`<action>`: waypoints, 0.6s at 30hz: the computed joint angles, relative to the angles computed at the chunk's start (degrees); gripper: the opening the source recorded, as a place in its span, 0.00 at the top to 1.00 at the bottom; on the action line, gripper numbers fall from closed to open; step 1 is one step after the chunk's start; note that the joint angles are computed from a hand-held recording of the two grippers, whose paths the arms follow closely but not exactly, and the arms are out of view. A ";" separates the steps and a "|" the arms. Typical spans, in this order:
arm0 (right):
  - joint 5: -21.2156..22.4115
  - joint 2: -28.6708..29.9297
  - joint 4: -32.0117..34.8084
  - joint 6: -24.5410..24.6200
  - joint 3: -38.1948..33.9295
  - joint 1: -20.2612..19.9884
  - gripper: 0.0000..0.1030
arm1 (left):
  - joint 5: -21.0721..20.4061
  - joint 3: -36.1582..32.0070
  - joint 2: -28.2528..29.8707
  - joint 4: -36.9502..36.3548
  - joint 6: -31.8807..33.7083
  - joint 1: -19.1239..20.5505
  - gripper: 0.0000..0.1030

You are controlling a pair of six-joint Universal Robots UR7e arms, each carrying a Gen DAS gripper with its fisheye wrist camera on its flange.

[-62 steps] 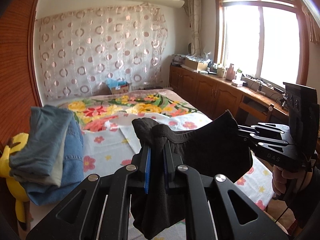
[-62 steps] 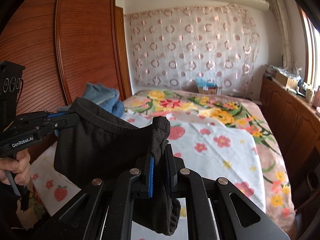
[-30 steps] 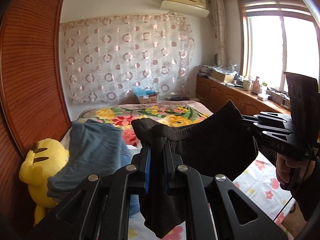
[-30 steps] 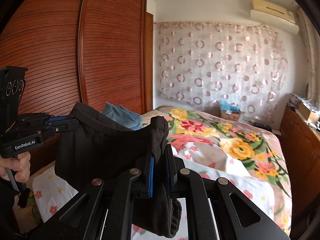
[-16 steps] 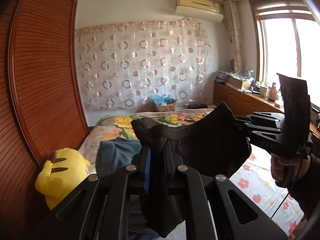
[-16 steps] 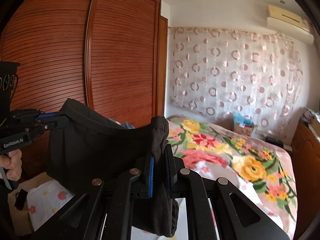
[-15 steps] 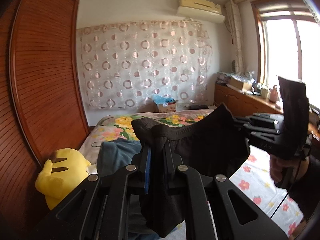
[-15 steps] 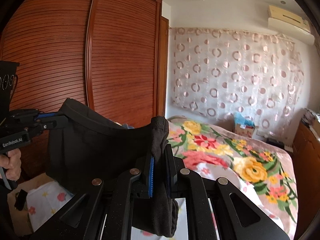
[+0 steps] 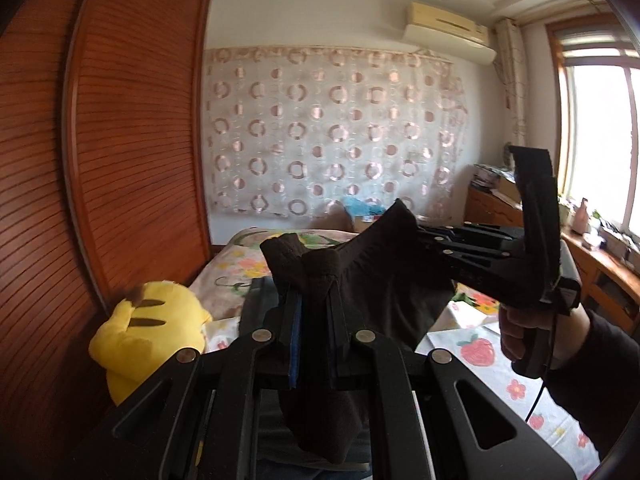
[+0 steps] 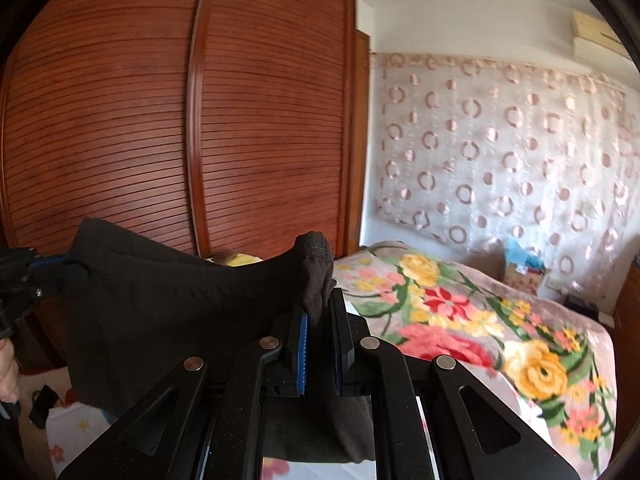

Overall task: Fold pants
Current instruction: 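Lift the folded pants with both tools and carry them toward the jeans stack, then lower the pants onto the stacked blue jeans and open both tools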

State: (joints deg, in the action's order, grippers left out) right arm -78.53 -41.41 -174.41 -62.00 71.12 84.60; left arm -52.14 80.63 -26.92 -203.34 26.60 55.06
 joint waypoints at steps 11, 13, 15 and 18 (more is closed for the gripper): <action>-1.62 5.48 8.53 -5.44 -10.17 0.85 0.91 | 3.00 1.50 -0.09 -0.87 -6.47 2.07 0.89; -1.99 5.87 9.61 -6.10 -11.02 1.15 0.91 | 3.41 1.75 -0.07 -0.94 -6.93 2.11 0.89; -2.42 6.46 11.05 -6.40 -12.23 1.38 0.91 | 3.82 1.92 -0.08 -0.80 -7.27 2.17 0.89; -3.40 7.73 13.38 -6.48 -14.50 1.76 0.91 | 4.67 1.95 0.13 -0.95 -7.49 2.43 0.89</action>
